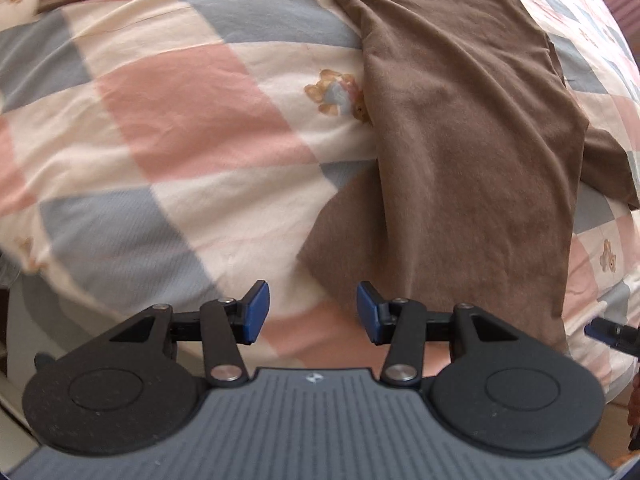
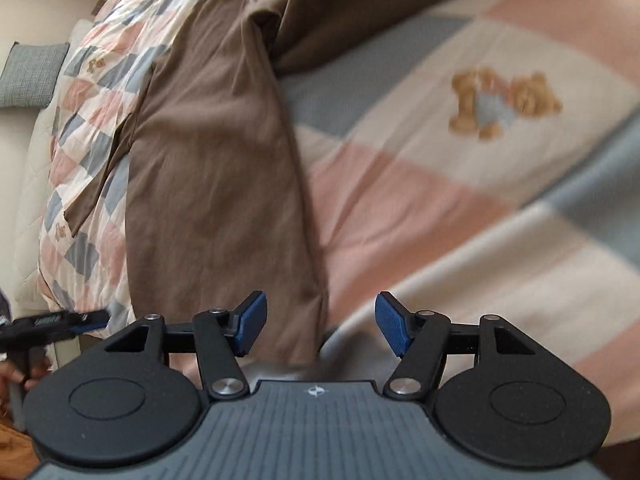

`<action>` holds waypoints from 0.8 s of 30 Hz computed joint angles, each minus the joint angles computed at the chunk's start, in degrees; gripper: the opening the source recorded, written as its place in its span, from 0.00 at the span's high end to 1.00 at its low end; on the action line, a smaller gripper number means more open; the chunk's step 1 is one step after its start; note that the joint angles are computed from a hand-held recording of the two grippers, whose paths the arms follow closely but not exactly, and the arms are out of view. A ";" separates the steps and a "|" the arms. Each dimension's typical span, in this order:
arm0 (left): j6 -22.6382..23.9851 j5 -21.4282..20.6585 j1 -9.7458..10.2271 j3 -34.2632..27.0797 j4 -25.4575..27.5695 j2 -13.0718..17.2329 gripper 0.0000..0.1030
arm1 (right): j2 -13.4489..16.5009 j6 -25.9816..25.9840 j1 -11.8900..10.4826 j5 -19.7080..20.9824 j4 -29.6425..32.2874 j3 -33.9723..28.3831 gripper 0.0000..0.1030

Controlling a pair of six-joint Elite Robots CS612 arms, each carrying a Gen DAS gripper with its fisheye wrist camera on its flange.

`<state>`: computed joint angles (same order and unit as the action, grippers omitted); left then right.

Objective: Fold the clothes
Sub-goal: 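Grasp the shirt hem with both grippers and pull it straight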

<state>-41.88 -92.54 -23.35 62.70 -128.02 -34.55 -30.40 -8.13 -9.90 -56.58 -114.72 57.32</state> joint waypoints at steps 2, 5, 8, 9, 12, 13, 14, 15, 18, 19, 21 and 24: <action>5.34 0.78 0.10 -1.89 0.64 1.59 0.58 | -0.52 0.87 0.28 -0.45 -1.45 1.33 0.38; 15.13 0.87 0.09 -5.64 2.58 4.55 0.58 | -0.92 5.06 1.03 -1.65 -7.05 3.95 0.38; 22.98 -1.45 0.40 -9.66 4.97 7.55 0.66 | -0.62 9.33 1.85 -3.73 -9.29 4.79 0.35; 24.57 -2.73 0.54 -10.50 5.72 8.10 0.93 | -0.50 10.52 2.12 -4.53 -9.43 4.89 0.36; 26.47 -5.03 0.97 -6.27 -1.61 5.35 1.00 | -1.17 12.42 2.66 -3.88 -9.15 5.56 0.96; 26.47 -5.34 1.16 -3.46 -5.89 3.48 1.00 | -1.93 13.40 2.48 -1.51 -11.07 6.83 0.97; 25.79 -4.89 1.38 -0.05 -9.63 0.89 1.00 | -2.78 14.03 2.30 0.57 -13.22 8.14 0.97; 25.14 -4.42 1.60 3.12 -13.13 -1.61 1.00 | -3.68 14.55 2.14 2.04 -15.11 9.39 0.97; 23.65 -1.96 1.94 11.87 -20.91 -8.77 1.00 | -6.87 16.51 1.33 5.60 -19.40 13.63 0.97; 23.14 -0.77 1.95 13.50 -21.42 -10.12 1.00 | -7.80 17.37 1.08 5.48 -20.63 14.97 0.97; 22.18 -0.35 2.14 14.78 -19.76 -10.96 1.00 | -8.73 20.10 1.04 2.22 -21.73 16.51 0.97; 20.01 -2.07 2.51 12.39 -11.03 -8.16 0.73 | -7.94 23.39 2.10 -5.05 -20.13 15.89 0.97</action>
